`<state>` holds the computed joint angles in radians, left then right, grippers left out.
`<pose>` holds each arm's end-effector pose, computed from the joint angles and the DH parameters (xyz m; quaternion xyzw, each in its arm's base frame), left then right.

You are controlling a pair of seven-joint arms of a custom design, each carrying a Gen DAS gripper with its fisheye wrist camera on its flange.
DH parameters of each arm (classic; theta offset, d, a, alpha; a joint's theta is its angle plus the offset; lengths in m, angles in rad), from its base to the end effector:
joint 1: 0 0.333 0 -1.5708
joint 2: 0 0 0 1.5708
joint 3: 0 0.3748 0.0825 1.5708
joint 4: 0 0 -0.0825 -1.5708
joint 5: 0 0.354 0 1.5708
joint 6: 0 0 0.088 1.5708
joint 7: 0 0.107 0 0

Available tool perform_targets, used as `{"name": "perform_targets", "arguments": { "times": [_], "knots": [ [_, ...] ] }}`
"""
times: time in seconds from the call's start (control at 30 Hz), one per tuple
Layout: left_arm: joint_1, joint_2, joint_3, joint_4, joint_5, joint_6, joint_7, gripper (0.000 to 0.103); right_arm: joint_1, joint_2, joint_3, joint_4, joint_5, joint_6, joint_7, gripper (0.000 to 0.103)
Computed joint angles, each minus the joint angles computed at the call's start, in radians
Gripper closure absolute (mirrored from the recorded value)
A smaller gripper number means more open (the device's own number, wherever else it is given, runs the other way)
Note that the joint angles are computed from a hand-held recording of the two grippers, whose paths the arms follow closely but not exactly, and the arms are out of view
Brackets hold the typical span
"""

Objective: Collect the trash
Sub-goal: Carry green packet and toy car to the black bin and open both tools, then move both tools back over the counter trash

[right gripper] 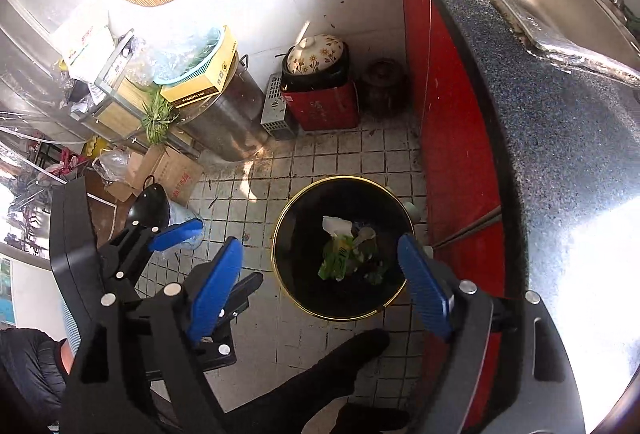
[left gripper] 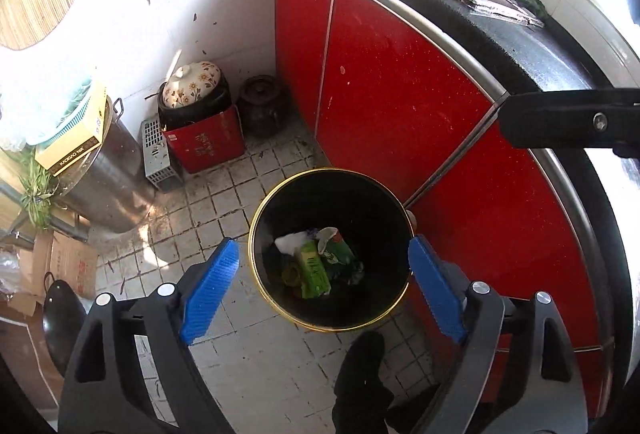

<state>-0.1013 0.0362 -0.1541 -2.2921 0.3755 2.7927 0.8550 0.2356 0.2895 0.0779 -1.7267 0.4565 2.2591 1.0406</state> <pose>0.5128 -0.1506 0.4630 -0.7308 0.6361 -0.1871 0.1624 0.6197 0.2069 0.5111 -0.8572 0.4591 0.0347 0.2306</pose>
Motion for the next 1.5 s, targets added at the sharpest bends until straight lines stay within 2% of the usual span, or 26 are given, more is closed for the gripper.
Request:
{"name": "perform_targets", "arguments": {
  "times": [0.13, 0.3, 0.43, 0.63, 0.77, 0.9, 1.03, 1.13, 1.3, 1.5],
  "knots": [
    [-0.011, -0.042, -0.01, 0.016, 0.001, -0.047, -0.003, 0.014, -0.018, -0.071, -0.008, -0.033, 0.031, 0.006, -0.002, 0.021],
    [-0.039, -0.077, -0.036, 0.105, 0.039, -0.126, 0.035, 0.008, -0.059, -0.207, -0.045, -0.092, 0.068, 0.034, -0.005, 0.017],
    [-0.086, -0.051, -0.065, 0.215, 0.012, -0.132, 0.16, 0.007, -0.108, -0.326, -0.095, -0.16, 0.013, 0.084, 0.044, 0.015],
    [-0.18, 0.093, -0.134, 0.448, -0.104, -0.124, 0.435, 0.007, -0.237, -0.491, -0.163, -0.292, -0.125, 0.168, 0.198, 0.015],
    [-0.243, 0.225, -0.21, 0.655, -0.2, -0.142, 0.642, 0.007, -0.352, -0.594, -0.19, -0.38, -0.232, 0.228, 0.309, 0.015],
    [-0.318, 0.348, -0.27, 0.856, -0.264, -0.196, 0.812, 0.007, -0.467, -0.675, -0.223, -0.438, -0.308, 0.236, 0.39, 0.015],
    [-0.404, 0.448, -0.293, 1.028, -0.301, -0.274, 0.927, 0.007, -0.563, -0.737, -0.241, -0.49, -0.377, 0.232, 0.435, 0.015],
    [-0.462, 0.498, -0.291, 1.114, -0.314, -0.324, 0.998, 0.007, -0.612, -0.779, -0.256, -0.53, -0.4, 0.226, 0.451, 0.015],
    [-0.517, 0.538, -0.273, 1.187, -0.327, -0.372, 1.082, 0.007, -0.662, -0.804, -0.276, -0.562, -0.404, 0.213, 0.467, 0.015],
    [-0.576, 0.631, -0.23, 1.354, -0.316, -0.478, 1.118, 0.007, -0.664, -0.768, -0.304, -0.548, -0.368, 0.214, 0.446, 0.015]
  ]
}}
